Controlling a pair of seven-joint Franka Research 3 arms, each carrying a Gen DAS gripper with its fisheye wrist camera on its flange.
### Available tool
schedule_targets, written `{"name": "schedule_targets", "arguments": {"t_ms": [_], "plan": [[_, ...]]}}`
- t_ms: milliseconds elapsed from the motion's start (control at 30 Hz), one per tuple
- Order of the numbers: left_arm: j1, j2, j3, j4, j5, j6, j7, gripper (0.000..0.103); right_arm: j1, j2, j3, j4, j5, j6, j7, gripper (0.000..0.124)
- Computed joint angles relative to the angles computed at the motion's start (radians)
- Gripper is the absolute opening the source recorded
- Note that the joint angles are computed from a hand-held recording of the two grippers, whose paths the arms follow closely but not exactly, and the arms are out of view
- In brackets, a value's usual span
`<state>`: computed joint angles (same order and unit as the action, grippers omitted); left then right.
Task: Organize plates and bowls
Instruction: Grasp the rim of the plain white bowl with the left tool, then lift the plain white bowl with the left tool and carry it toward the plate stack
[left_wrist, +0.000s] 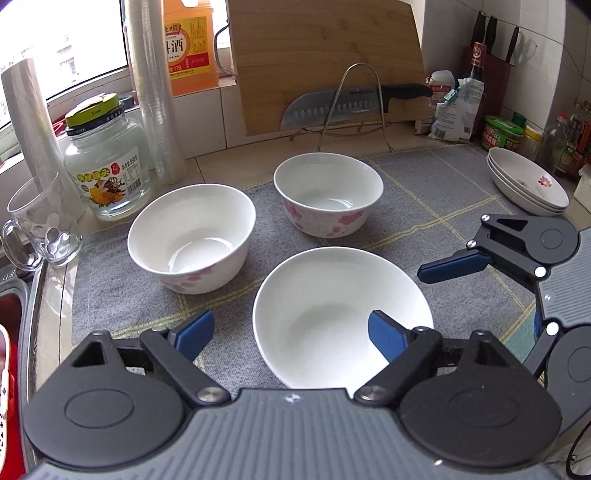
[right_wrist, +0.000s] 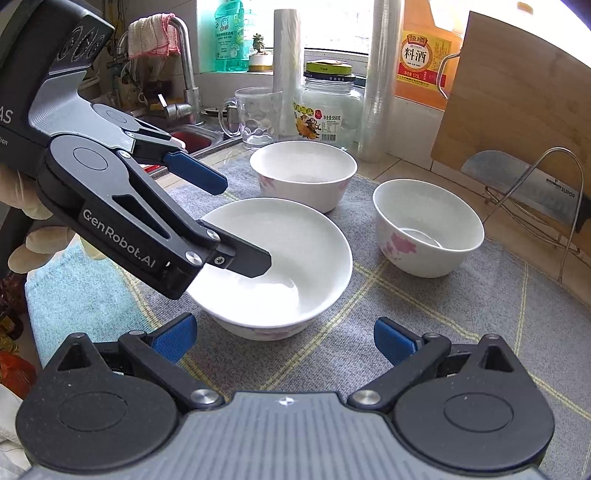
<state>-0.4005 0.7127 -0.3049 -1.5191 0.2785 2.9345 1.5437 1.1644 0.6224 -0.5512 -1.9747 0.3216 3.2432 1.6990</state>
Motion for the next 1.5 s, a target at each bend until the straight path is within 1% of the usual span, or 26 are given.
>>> {"name": "schedule_targets", "arguments": {"t_ms": [67, 167, 267, 300, 400, 533, 633, 700, 867, 1133, 1300, 1367, 1500], "plan": [[0.015, 0.009, -0.022, 0.011, -0.008, -0.015, 0.025, 0.089, -0.012, 0.009, 0.012, 0.014, -0.004, 0.001, -0.005, 0.103], [0.026, 0.017, -0.040, 0.024, -0.023, -0.030, 0.054, 0.089, -0.012, 0.022, 0.012, 0.028, -0.003, 0.007, -0.011, 0.103], [0.036, 0.025, -0.056, 0.035, -0.043, -0.043, 0.083, 0.089, -0.020, 0.026, 0.021, 0.036, 0.003, 0.011, -0.019, 0.099], [0.037, 0.027, -0.058, 0.037, -0.048, -0.044, 0.091, 0.089, -0.021, 0.027, 0.022, 0.037, 0.007, 0.013, -0.020, 0.096], [0.047, 0.038, -0.075, 0.054, -0.071, -0.063, 0.120, 0.081, -0.050, 0.017, 0.053, 0.037, 0.011, 0.017, -0.034, 0.091], [0.055, 0.048, -0.091, 0.071, -0.102, -0.082, 0.153, 0.075, -0.074, 0.006, 0.083, 0.030, 0.018, 0.028, -0.058, 0.087], [0.054, 0.052, -0.093, 0.079, -0.119, -0.088, 0.173, 0.072, -0.080, 0.003, 0.094, 0.029, 0.029, 0.035, -0.074, 0.085], [0.059, 0.057, -0.102, 0.088, -0.131, -0.098, 0.192, 0.070, -0.072, 0.005, 0.089, 0.028, 0.042, 0.037, -0.082, 0.085], [0.055, 0.067, -0.100, 0.106, -0.156, -0.117, 0.212, 0.069, -0.067, 0.007, 0.087, 0.031, 0.061, 0.035, -0.095, 0.085], [0.047, 0.064, -0.091, 0.113, -0.171, -0.131, 0.223, 0.069, -0.032, 0.016, 0.047, 0.040, 0.060, 0.009, -0.081, 0.085], [0.054, 0.054, -0.105, 0.099, -0.181, -0.126, 0.243, 0.069, -0.016, 0.001, 0.031, 0.021, 0.042, 0.006, -0.057, 0.085], [0.056, 0.053, -0.114, 0.097, -0.186, -0.126, 0.255, 0.069, 0.003, -0.007, 0.014, 0.006, 0.039, 0.008, -0.048, 0.085], [0.058, 0.066, -0.141, 0.116, -0.205, -0.137, 0.291, 0.069, 0.076, -0.023, -0.057, -0.035, 0.042, 0.000, -0.023, 0.085]]}}
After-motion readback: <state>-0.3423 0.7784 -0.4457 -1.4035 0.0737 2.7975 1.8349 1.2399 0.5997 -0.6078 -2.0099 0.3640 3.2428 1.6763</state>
